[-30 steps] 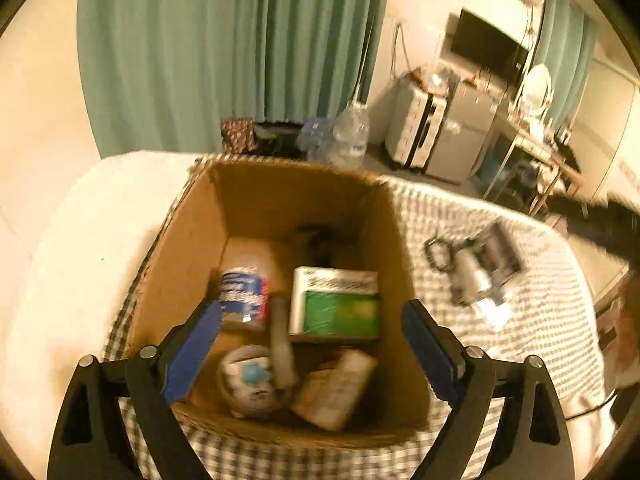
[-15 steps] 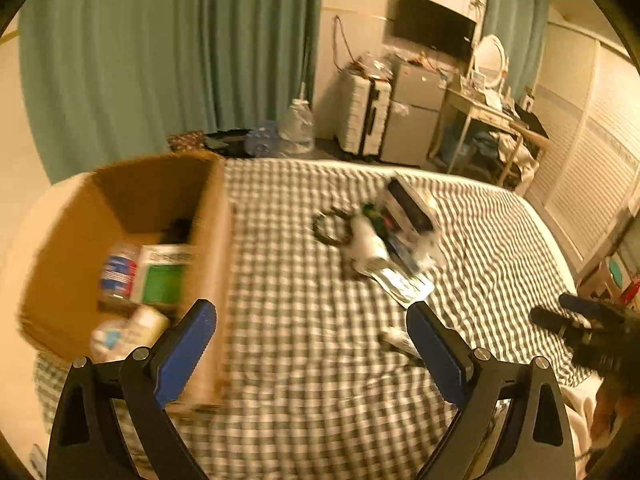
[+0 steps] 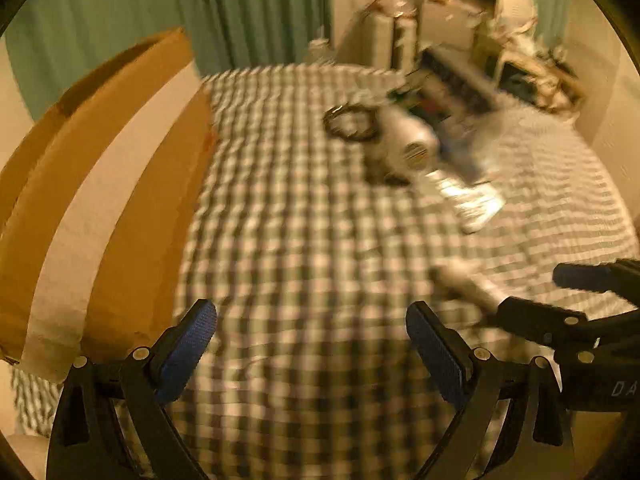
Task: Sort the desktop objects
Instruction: 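Grasp the white tube with the right tool, then grasp the white hair dryer with the left tool while the right tool holds the tube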
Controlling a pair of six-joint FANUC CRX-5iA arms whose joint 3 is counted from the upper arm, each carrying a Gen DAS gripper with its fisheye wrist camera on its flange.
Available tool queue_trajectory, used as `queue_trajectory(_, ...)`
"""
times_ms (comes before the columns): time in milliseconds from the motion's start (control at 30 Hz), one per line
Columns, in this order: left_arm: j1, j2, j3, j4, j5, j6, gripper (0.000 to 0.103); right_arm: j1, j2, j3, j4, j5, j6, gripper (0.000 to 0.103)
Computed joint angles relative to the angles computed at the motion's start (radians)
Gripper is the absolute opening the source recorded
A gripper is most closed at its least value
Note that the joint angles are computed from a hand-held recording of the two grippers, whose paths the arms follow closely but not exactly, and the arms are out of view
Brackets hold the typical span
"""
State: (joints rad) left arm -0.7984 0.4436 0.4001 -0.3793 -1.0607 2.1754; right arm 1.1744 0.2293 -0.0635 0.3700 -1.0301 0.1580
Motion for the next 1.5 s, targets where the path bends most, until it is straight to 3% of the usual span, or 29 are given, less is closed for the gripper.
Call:
queue_trajectory(67,0.026,0.014,-0.001,0.047,-0.016,-0.013,0.098,-0.020,0.039,0.040,-0.035,0.002,0.068,0.082)
queue_trajectory(167,0.050,0.011,-0.029,0.098,0.013,-0.027,0.098,-0.048,0.076,0.071,-0.089,0.013,0.142,0.067)
queue_trajectory(267,0.040,0.029,-0.006,0.091,0.008,-0.064,0.098,-0.059,0.074,0.051,-0.107,0.041,0.128,0.057)
queue_trajectory(333,0.027,0.057,0.042,0.061,-0.026,-0.070,0.098,-0.056,0.054,0.016,-0.072,0.062,0.083,0.029)
queue_trajectory(367,0.028,0.071,0.061,0.066,-0.031,-0.080,0.098,-0.055,0.040,-0.006,-0.055,0.082,0.053,0.024)
queue_trajectory(500,0.052,0.104,0.103,0.145,-0.007,-0.109,0.098,-0.053,-0.045,-0.136,0.063,0.159,-0.150,0.024)
queue_trajectory(633,0.092,0.167,0.165,0.314,0.066,-0.185,0.098,-0.060,-0.127,-0.256,0.223,0.169,-0.380,0.024)
queue_trajectory(833,0.082,0.347,0.456,0.324,0.017,-0.251,0.098,-0.096,-0.198,-0.382,0.264,0.252,-0.587,0.025)
queue_trajectory(900,0.083,0.408,0.549,0.325,-0.030,-0.270,0.092,-0.095,-0.198,-0.374,0.254,0.228,-0.577,0.025)
queue_trajectory(967,0.094,0.495,0.673,0.357,-0.127,-0.286,0.046,-0.098,-0.202,-0.383,0.256,0.252,-0.574,0.024)
queue_trajectory(1000,0.103,0.505,0.677,0.385,-0.127,-0.293,0.046,-0.098,-0.200,-0.382,0.250,0.254,-0.570,0.025)
queue_trajectory(1133,0.105,0.427,0.542,0.393,-0.037,-0.324,0.046,-0.102,-0.182,-0.370,0.229,0.267,-0.544,0.025)
queue_trajectory(1267,0.111,0.286,0.323,0.423,0.051,-0.329,0.046,-0.083,-0.164,-0.343,0.243,0.182,-0.569,0.024)
queue_trajectory(1500,0.107,0.053,0.006,0.435,0.152,-0.313,0.046,-0.026,-0.205,-0.354,0.270,0.137,-0.632,0.024)
